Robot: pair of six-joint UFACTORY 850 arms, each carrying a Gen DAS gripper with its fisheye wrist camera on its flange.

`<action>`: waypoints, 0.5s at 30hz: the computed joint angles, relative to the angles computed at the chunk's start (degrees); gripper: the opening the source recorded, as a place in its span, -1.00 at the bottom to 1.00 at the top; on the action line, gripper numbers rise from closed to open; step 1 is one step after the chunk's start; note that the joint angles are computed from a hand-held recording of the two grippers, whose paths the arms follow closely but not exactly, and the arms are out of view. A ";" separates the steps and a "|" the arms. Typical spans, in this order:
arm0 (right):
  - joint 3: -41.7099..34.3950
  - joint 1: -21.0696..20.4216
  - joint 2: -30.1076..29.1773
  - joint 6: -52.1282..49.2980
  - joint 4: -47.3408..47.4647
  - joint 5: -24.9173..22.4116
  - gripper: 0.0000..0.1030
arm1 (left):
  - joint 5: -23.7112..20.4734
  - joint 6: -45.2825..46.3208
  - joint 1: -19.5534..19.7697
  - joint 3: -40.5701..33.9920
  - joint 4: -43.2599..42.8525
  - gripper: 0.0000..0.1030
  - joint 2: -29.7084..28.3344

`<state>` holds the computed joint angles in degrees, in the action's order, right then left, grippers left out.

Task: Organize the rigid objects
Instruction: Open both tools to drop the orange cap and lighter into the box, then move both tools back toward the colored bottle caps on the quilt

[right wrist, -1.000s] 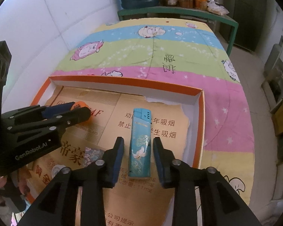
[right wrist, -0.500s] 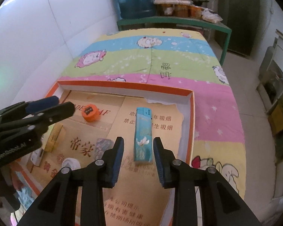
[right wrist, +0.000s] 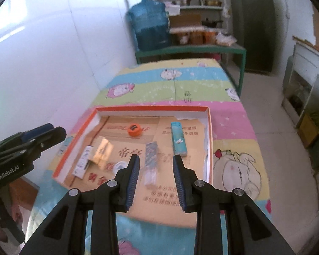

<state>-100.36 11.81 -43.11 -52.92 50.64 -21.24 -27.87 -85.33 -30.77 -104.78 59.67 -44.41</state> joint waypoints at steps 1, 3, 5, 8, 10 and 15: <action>3.15 0.21 2.16 -3.10 2.99 1.65 -0.36 | -0.25 -1.51 -0.30 1.37 1.37 -0.03 0.91; 7.84 0.41 5.40 -8.62 8.50 3.50 -0.36 | -0.71 -5.07 -1.12 4.51 4.37 -0.03 3.00; 12.17 0.40 8.53 -14.17 14.12 4.34 -0.36 | -1.03 -9.11 -2.00 7.84 7.48 -0.03 5.21; 17.92 0.57 12.75 -22.54 22.43 5.25 -0.36 | -2.22 -12.58 -3.40 11.56 9.88 -0.03 7.75; 21.56 0.61 15.46 -27.67 27.53 5.37 -0.36 | -2.81 -14.40 -4.31 13.58 11.06 -0.03 9.09; 28.36 1.54 20.46 -34.84 33.72 6.42 -0.25 | -3.02 -19.38 -6.36 18.55 14.60 -0.03 12.24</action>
